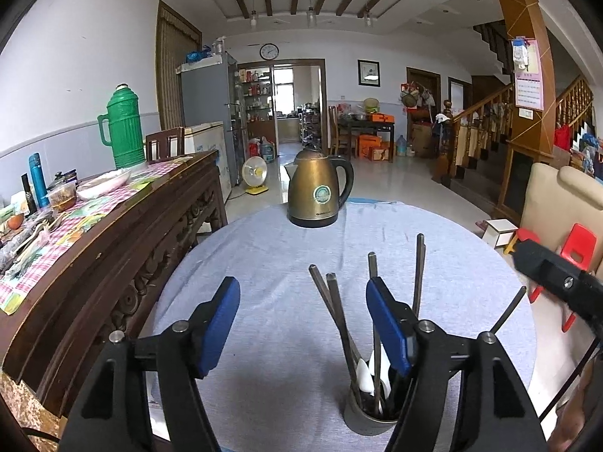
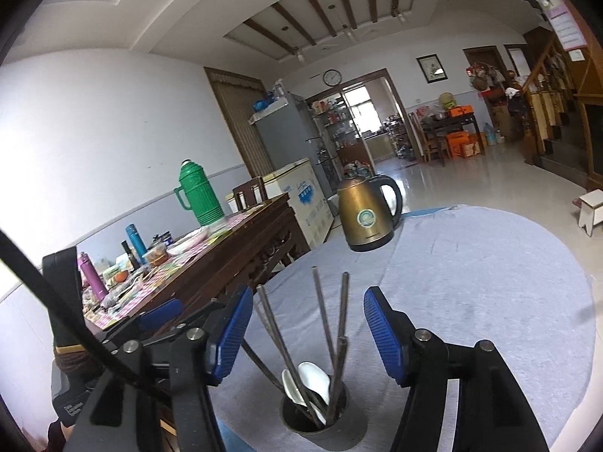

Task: Organize utensils
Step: 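Open both tools and withdraw them from the filled cup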

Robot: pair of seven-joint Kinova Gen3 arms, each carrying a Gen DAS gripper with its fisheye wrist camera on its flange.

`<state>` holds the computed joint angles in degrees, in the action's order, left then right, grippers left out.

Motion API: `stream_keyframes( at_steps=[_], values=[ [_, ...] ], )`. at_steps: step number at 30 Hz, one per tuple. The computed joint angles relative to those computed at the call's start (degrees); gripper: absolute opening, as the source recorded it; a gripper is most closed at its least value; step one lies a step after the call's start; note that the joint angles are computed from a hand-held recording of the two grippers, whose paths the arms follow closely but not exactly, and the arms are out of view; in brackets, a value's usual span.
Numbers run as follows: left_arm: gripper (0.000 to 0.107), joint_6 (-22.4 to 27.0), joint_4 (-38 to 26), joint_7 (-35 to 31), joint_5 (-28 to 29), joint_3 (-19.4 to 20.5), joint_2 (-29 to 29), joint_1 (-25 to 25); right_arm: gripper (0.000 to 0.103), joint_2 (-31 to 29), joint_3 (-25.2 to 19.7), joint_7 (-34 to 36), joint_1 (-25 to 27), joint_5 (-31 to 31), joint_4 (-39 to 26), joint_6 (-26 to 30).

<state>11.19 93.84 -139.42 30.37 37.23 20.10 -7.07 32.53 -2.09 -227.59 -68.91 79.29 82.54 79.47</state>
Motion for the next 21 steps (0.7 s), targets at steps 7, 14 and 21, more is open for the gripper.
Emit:
stream_keyframes(
  at_steps=[7,14,21],
  values=[
    [0.079,0.03,-0.82,3.36,-1.91,-4.99,-0.42,3.34,0.065,-0.32,-0.20,0.11,-0.87,-1.22,-0.30,2.81],
    [0.084,-0.40,0.13,7.36,-6.25,-10.56,-2.25,7.05,0.065,-1.73,-1.48,1.29,0.01,-4.90,-0.08,1.84],
    [0.086,1.86,1.14,7.76,-7.94,-12.14,-3.40,7.07,0.065,-1.91,-1.91,4.29,0.69,-9.68,-1.31,-0.04]
  ],
)
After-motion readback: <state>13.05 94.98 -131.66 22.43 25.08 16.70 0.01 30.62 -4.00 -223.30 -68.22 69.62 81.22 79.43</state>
